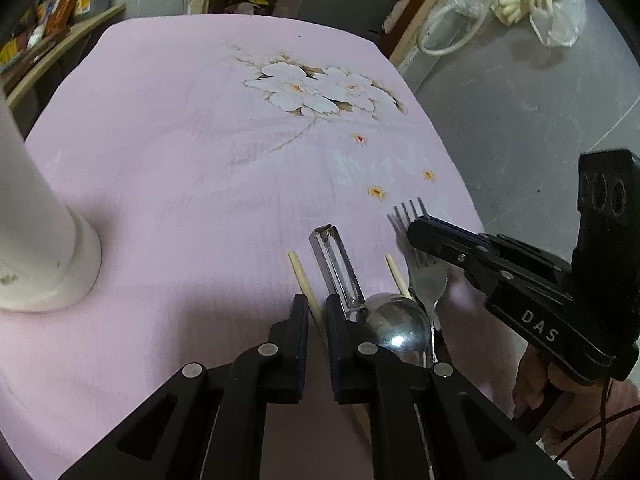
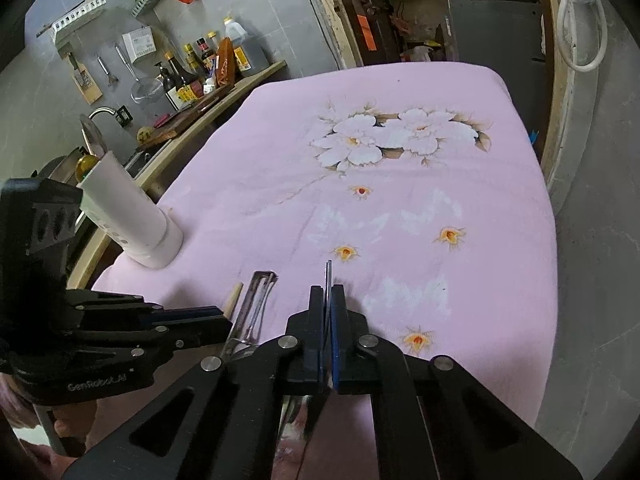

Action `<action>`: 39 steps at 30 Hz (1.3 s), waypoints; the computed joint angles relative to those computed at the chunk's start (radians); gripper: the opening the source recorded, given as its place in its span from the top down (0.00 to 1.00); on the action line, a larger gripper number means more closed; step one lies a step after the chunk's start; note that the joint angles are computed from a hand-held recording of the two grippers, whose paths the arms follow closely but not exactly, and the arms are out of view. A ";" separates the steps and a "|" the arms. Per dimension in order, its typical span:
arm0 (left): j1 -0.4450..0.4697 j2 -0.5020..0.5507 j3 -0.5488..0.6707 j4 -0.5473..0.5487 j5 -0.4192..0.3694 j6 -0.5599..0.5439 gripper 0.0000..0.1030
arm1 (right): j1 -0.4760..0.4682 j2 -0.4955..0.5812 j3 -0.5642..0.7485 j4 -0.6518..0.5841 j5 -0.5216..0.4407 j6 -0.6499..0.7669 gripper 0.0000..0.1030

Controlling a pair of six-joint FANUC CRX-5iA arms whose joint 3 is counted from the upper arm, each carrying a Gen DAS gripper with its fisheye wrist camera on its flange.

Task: Organize utensils
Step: 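Close the left tool on a wooden chopstick while the right tool lifts the fork, then carry chopstick and fork to the white caddy while both tools open to drop them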

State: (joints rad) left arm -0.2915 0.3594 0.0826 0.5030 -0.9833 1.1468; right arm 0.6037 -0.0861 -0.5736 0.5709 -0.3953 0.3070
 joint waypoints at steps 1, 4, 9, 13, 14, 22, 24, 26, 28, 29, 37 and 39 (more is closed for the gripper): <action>0.005 -0.009 -0.017 0.021 0.009 -0.011 0.92 | 0.001 -0.008 -0.010 0.022 -0.002 -0.027 0.98; 0.021 -0.041 -0.064 0.085 0.036 -0.051 0.92 | 0.013 -0.046 -0.049 0.147 -0.027 -0.165 0.98; 0.053 -0.094 -0.129 0.191 0.057 -0.117 0.93 | 0.070 -0.101 -0.073 0.332 -0.161 -0.310 0.98; 0.072 -0.141 -0.161 0.233 0.072 -0.176 0.94 | 0.113 -0.127 -0.061 0.384 -0.252 -0.341 0.98; 0.076 -0.151 -0.168 0.243 0.073 -0.190 0.94 | 0.125 -0.131 -0.054 0.396 -0.276 -0.350 0.98; 0.129 -0.231 -0.220 0.362 0.078 -0.334 0.95 | 0.238 -0.106 0.038 0.454 -0.510 -0.373 0.98; 0.138 -0.241 -0.221 0.384 0.078 -0.368 0.95 | 0.259 -0.101 0.058 0.472 -0.554 -0.400 0.98; 0.152 -0.247 -0.218 0.406 0.073 -0.402 0.95 | 0.278 -0.089 0.085 0.494 -0.608 -0.418 0.98; 0.164 -0.244 -0.209 0.426 0.065 -0.426 0.95 | 0.288 -0.080 0.104 0.517 -0.640 -0.435 0.98; 0.171 -0.245 -0.207 0.435 0.060 -0.436 0.95 | 0.293 -0.077 0.113 0.532 -0.653 -0.447 0.98; 0.237 -0.245 -0.164 0.505 0.047 -0.486 0.95 | 0.293 -0.007 0.233 0.654 -0.672 -0.474 0.98; 0.256 -0.242 -0.144 0.523 0.055 -0.499 0.95 | 0.284 0.018 0.268 0.686 -0.654 -0.474 0.98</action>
State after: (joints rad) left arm -0.0350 0.1173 -0.0615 1.0259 -0.9279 0.6479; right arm 0.8882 -0.0681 -0.3052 1.2567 -1.0493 -0.1672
